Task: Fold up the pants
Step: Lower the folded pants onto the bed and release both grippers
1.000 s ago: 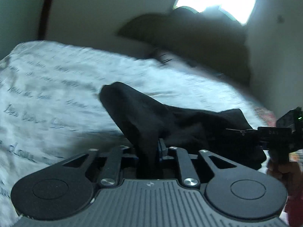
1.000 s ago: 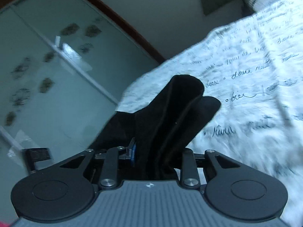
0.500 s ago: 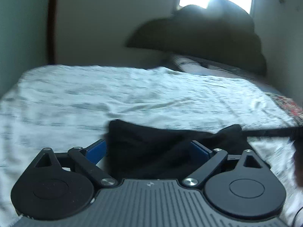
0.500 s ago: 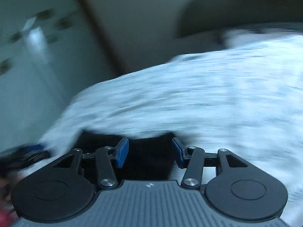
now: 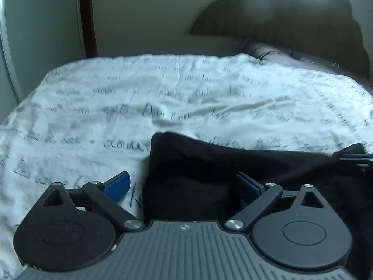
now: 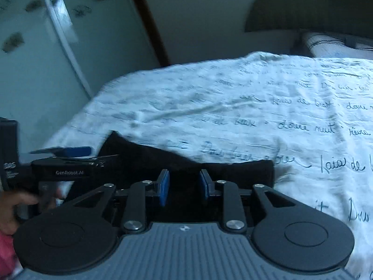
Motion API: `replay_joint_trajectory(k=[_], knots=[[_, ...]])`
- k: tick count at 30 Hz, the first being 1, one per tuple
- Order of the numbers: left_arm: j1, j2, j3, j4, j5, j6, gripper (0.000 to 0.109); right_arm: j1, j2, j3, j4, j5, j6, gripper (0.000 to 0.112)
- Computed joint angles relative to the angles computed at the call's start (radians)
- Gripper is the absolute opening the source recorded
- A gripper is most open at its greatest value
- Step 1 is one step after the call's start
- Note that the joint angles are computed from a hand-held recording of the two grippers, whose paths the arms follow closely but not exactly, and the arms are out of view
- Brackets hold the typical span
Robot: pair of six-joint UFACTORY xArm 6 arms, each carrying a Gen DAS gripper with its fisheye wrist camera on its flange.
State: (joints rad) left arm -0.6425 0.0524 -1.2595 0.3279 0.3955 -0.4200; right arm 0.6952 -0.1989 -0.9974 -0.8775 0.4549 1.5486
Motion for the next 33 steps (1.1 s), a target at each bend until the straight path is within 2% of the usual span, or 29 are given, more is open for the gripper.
replay_joint_trajectory(k=[2,4,5,6,7,8,9,11,13,15,16,18,19,21,22,24,27,29,31,33], knots=[[0.007,-0.014,0.017,-0.016,-0.015,-0.025,0.098,-0.025,0.022,0.002,0.029,0.018,0.004,0.026],[0.009,-0.067,0.059,0.073,-0.022,-0.098,0.096,-0.054,-0.005,0.057,-0.025,-0.055,0.15,0.026],[0.006,-0.101,0.086,0.131,-0.025,-0.134,0.097,-0.04,-0.03,0.071,-0.064,-0.036,0.208,0.026],[0.002,-0.149,0.127,0.173,-0.028,-0.163,0.097,-0.002,-0.049,0.064,-0.097,0.026,0.224,0.027],[-0.005,-0.204,0.174,0.185,-0.031,-0.172,0.097,0.055,-0.061,0.042,-0.108,0.129,0.199,0.027],[-0.012,-0.244,0.211,0.158,-0.041,-0.15,0.098,0.115,-0.073,0.023,-0.127,0.223,0.175,0.028],[-0.021,-0.29,0.258,0.106,-0.06,-0.112,0.1,0.164,-0.086,0.016,-0.147,0.275,0.153,0.028],[-0.045,-0.364,0.343,-0.033,-0.089,0.004,0.102,0.222,-0.107,0.024,-0.134,0.279,0.107,0.028],[-0.064,-0.375,0.376,-0.039,-0.083,0.026,0.102,0.24,-0.104,0.034,-0.076,0.256,0.065,0.028],[-0.071,-0.334,0.349,0.1,-0.027,-0.057,0.103,0.25,-0.065,0.014,-0.03,0.312,0.013,0.027],[-0.069,-0.325,0.347,0.138,-0.014,-0.091,0.103,0.237,-0.061,0.025,-0.026,0.297,0.018,0.027],[-0.065,-0.358,0.369,0.1,-0.022,-0.124,0.102,0.225,-0.075,0.036,-0.027,0.277,0.089,0.028],[-0.067,-0.382,0.382,0.108,-0.013,-0.149,0.102,0.242,-0.075,0.022,-0.046,0.303,0.11,0.028],[-0.073,-0.418,0.405,0.195,-0.013,-0.238,0.103,0.309,-0.059,-0.023,-0.082,0.404,0.099,0.028],[-0.077,-0.424,0.412,0.239,-0.014,-0.276,0.103,0.33,-0.049,-0.036,-0.087,0.424,0.091,0.028],[-0.096,-0.406,0.395,0.285,0.035,-0.304,0.103,0.333,-0.038,-0.029,-0.069,0.399,0.101,0.029],[-0.103,-0.408,0.398,0.327,0.052,-0.372,0.103,0.314,-0.023,-0.007,-0.064,0.38,0.164,0.029],[-0.113,-0.435,0.407,0.351,0.072,-0.415,0.103,0.339,-0.033,-0.016,-0.079,0.415,0.233,0.03],[-0.126,-0.452,0.415,0.371,0.086,-0.433,0.103,0.385,-0.034,-0.04,-0.099,0.483,0.25,0.039],[-0.14,-0.458,0.413,0.39,0.114,-0.453,0.103,0.412,-0.033,-0.046,-0.117,0.502,0.274,0.062]])
